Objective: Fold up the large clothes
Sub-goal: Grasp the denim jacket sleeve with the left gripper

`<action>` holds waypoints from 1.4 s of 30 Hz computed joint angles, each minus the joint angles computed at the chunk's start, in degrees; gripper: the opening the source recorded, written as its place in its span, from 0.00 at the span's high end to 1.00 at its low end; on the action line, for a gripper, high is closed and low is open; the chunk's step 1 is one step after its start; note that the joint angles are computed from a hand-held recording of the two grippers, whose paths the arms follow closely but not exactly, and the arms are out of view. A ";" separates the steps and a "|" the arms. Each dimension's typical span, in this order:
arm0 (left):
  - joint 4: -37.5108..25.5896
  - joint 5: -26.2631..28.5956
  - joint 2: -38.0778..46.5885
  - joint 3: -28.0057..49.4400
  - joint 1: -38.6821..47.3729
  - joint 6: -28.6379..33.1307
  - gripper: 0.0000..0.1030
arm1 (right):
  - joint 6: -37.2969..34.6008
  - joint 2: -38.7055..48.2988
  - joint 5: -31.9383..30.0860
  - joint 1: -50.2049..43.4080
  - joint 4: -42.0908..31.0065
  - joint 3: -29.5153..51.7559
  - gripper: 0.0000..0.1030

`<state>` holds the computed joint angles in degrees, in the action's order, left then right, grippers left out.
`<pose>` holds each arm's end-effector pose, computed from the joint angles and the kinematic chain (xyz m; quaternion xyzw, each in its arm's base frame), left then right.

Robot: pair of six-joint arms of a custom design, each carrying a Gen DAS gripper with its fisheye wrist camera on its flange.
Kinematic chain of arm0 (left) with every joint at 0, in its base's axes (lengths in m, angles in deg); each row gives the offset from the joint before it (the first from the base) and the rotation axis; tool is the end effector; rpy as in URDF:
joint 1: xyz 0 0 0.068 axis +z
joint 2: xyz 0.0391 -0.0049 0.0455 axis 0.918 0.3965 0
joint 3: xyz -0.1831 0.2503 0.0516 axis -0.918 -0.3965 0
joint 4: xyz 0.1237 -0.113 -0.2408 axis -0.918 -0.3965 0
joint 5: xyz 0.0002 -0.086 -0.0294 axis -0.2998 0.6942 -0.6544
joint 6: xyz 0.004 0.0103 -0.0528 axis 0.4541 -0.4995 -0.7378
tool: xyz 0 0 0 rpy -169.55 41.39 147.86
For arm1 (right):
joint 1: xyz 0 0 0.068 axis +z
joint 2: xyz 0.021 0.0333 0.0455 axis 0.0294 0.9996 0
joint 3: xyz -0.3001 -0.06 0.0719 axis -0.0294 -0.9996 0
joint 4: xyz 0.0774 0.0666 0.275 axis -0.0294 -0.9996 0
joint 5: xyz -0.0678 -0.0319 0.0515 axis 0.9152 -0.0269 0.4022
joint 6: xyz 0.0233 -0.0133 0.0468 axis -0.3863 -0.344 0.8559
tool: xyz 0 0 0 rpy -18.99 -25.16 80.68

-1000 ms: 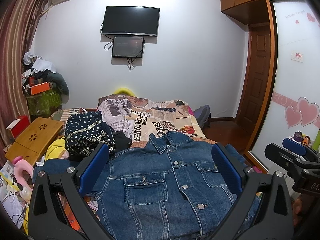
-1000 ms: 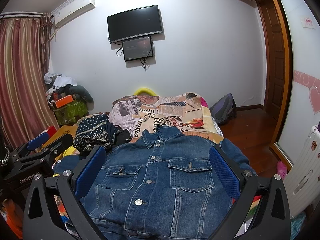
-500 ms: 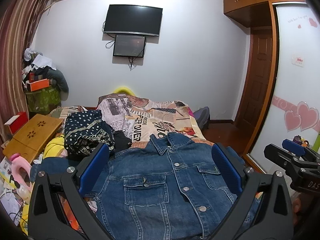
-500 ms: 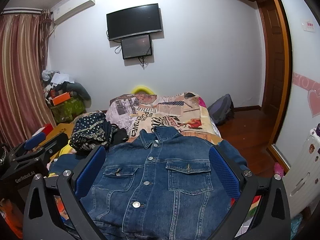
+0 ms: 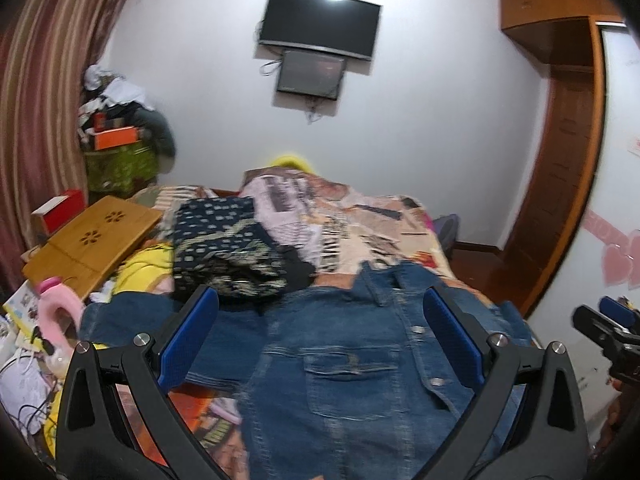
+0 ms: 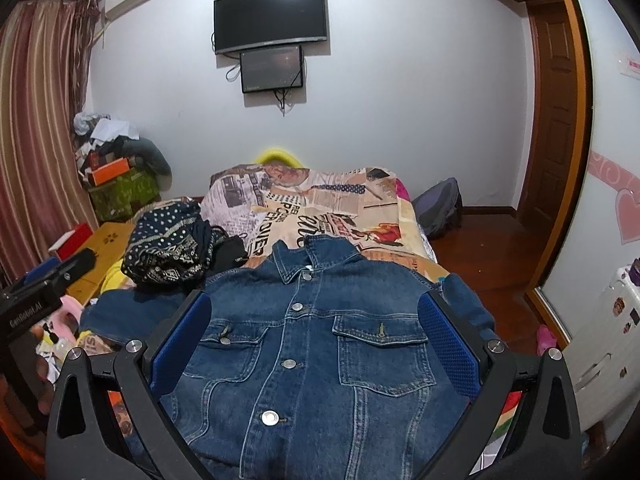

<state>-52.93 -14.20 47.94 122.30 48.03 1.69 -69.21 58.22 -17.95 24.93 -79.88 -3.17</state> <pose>0.2159 -0.0558 0.4056 -0.1600 0.8257 0.0016 0.5410 0.2752 0.1164 0.4196 -0.1267 0.8455 0.1034 0.5083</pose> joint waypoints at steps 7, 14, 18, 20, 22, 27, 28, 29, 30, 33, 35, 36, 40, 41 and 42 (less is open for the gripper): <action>2.60 6.32 -0.73 -5.01 16.73 3.84 0.00 | -0.43 6.01 -0.75 0.58 -1.20 3.62 0.00; 4.46 18.20 5.45 -8.56 39.08 4.00 0.00 | 0.03 13.11 -2.21 0.80 -2.68 8.07 0.00; 6.10 25.32 12.12 -9.47 49.76 2.84 0.00 | 1.02 16.05 -3.67 0.45 -3.99 10.21 0.01; 7.09 27.65 15.84 -9.82 53.44 2.24 0.06 | 1.40 17.55 -4.19 0.39 -4.65 11.26 0.01; 7.26 29.47 19.31 -9.54 55.60 1.46 0.14 | 1.50 18.92 -4.12 0.65 -5.01 12.20 0.01; 10.48 43.09 28.56 -9.82 63.86 -1.67 0.23 | 1.07 21.29 -3.97 0.53 -6.59 13.88 0.01; 10.94 46.32 30.71 -9.72 65.27 -2.34 0.30 | 1.09 21.61 -4.01 0.41 -6.86 14.10 0.01; 11.48 48.21 32.14 -9.63 65.73 -2.94 0.35 | 1.13 22.05 -4.01 0.40 -7.10 14.54 0.01; 12.02 51.28 33.94 -9.57 66.70 -3.53 0.38 | 1.22 22.51 -3.97 0.41 -7.38 15.02 0.01; 13.39 55.60 37.19 -9.28 67.90 -4.86 0.42 | 1.45 23.12 -3.80 0.30 -7.81 15.71 0.01; 13.74 56.86 38.75 -8.44 67.97 -5.59 0.42 | 1.58 23.35 -3.91 0.08 -8.05 16.02 0.01; 14.07 57.66 39.40 -8.23 68.15 -6.13 0.42 | 1.74 23.32 -4.00 0.02 -8.09 16.03 0.01; 15.17 59.60 41.52 -7.18 68.81 -6.78 0.43 | 2.00 23.09 -4.49 -0.24 -7.86 15.85 0.01; 14.82 57.78 42.24 -6.11 68.07 -5.65 0.50 | 2.00 22.94 -4.64 -0.31 -7.79 15.69 0.01; 13.60 54.59 42.87 -4.70 67.05 -4.09 0.56 | 2.00 22.79 -4.82 -0.34 -7.83 15.66 0.01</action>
<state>-39.33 40.39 90.81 117.60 115.07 -2.40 -67.21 81.00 -22.77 24.59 -87.71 12.49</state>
